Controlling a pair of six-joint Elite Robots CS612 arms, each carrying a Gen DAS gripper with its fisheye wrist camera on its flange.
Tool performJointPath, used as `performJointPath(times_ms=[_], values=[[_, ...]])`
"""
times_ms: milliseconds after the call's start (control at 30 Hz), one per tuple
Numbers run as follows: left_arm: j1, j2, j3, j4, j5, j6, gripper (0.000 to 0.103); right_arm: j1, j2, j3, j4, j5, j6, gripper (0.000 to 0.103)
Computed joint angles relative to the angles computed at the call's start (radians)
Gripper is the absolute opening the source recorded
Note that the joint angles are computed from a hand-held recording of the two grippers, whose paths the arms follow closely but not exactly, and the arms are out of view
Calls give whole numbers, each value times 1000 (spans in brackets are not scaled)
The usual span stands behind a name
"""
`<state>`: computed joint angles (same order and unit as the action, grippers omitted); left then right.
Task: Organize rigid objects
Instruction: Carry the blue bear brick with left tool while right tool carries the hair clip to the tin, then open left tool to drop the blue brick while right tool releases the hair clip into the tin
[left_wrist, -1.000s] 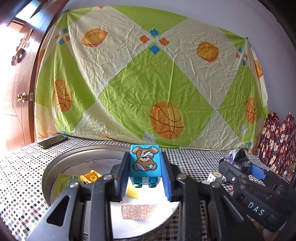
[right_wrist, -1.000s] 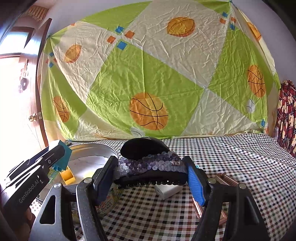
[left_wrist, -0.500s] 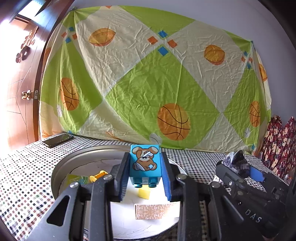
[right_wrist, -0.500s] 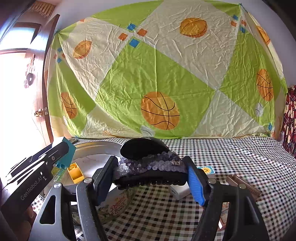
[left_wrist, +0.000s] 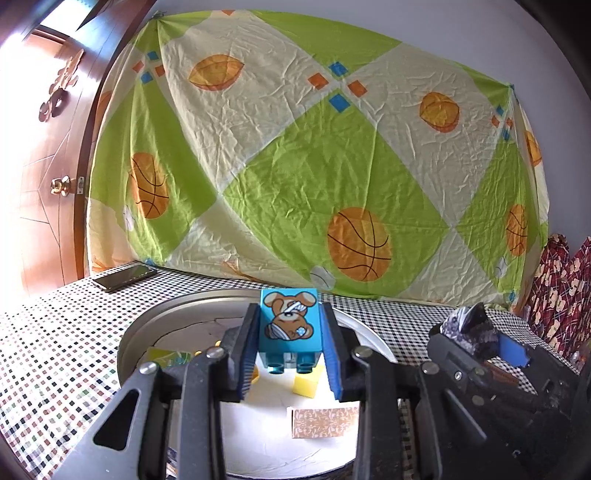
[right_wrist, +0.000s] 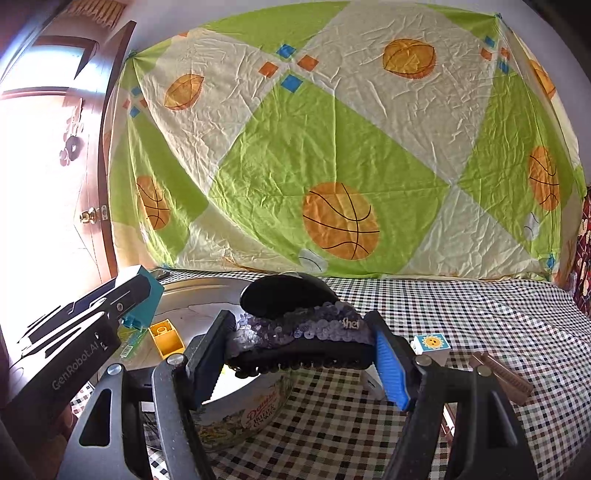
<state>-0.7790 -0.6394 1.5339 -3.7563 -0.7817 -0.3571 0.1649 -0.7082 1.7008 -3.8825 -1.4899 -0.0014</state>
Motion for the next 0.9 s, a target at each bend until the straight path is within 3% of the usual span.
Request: performJointPath(times_ms=[533,900], values=[[20,-19,31,38,11,-53,31,13,7,-30,45,46,-34,73],[43,-44,60,107,0,-98,30,18,0,-66,149,123,-39,73]])
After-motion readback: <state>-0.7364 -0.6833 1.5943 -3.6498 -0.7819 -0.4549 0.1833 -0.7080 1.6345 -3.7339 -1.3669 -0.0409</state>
